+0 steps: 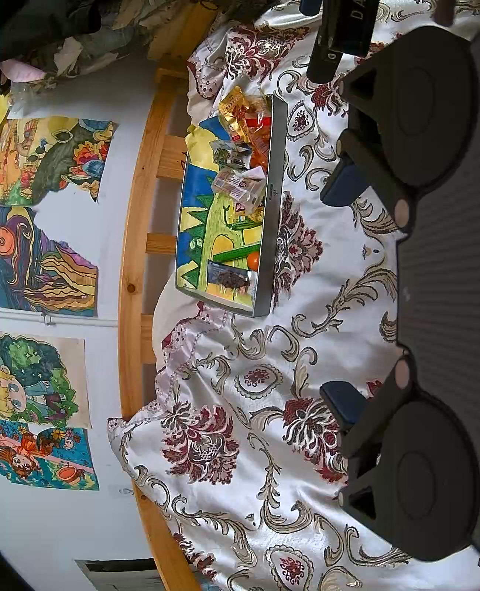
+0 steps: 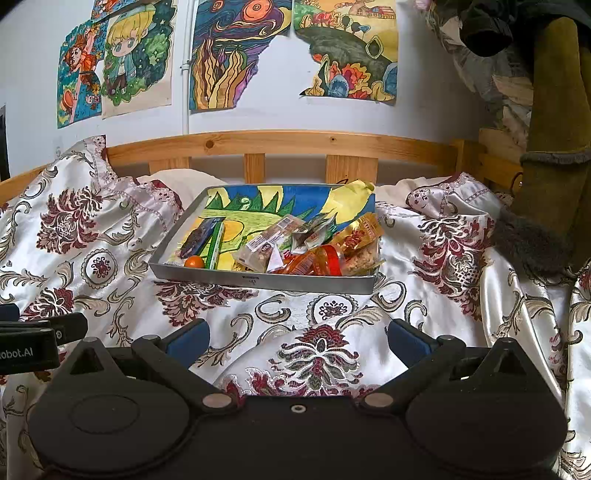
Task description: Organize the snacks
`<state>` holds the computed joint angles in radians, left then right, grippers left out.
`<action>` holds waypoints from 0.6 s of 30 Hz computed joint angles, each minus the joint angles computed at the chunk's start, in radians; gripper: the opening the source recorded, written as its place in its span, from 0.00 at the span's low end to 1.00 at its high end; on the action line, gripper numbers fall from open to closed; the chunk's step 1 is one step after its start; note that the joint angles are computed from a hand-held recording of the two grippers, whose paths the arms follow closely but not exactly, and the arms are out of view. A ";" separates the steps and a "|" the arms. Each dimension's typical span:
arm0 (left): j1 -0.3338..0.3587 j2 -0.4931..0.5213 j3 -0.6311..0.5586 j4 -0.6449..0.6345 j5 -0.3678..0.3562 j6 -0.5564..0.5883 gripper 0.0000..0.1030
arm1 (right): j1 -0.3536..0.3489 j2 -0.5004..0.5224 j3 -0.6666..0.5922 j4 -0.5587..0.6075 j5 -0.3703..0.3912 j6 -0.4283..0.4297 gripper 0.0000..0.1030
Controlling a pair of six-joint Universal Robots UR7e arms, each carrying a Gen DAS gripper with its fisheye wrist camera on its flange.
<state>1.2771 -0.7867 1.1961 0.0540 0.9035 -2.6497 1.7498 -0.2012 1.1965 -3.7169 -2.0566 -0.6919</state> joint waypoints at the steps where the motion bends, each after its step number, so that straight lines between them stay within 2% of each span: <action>1: 0.000 0.000 0.004 -0.006 -0.004 0.002 1.00 | 0.000 0.000 0.000 0.000 0.000 0.000 0.99; 7: -0.021 0.006 0.019 -0.063 -0.103 0.056 1.00 | 0.000 0.000 0.001 0.000 0.000 -0.001 0.99; 18: -0.021 -0.005 0.032 -0.074 -0.079 0.071 1.00 | -0.001 0.002 0.000 0.003 -0.003 -0.002 0.99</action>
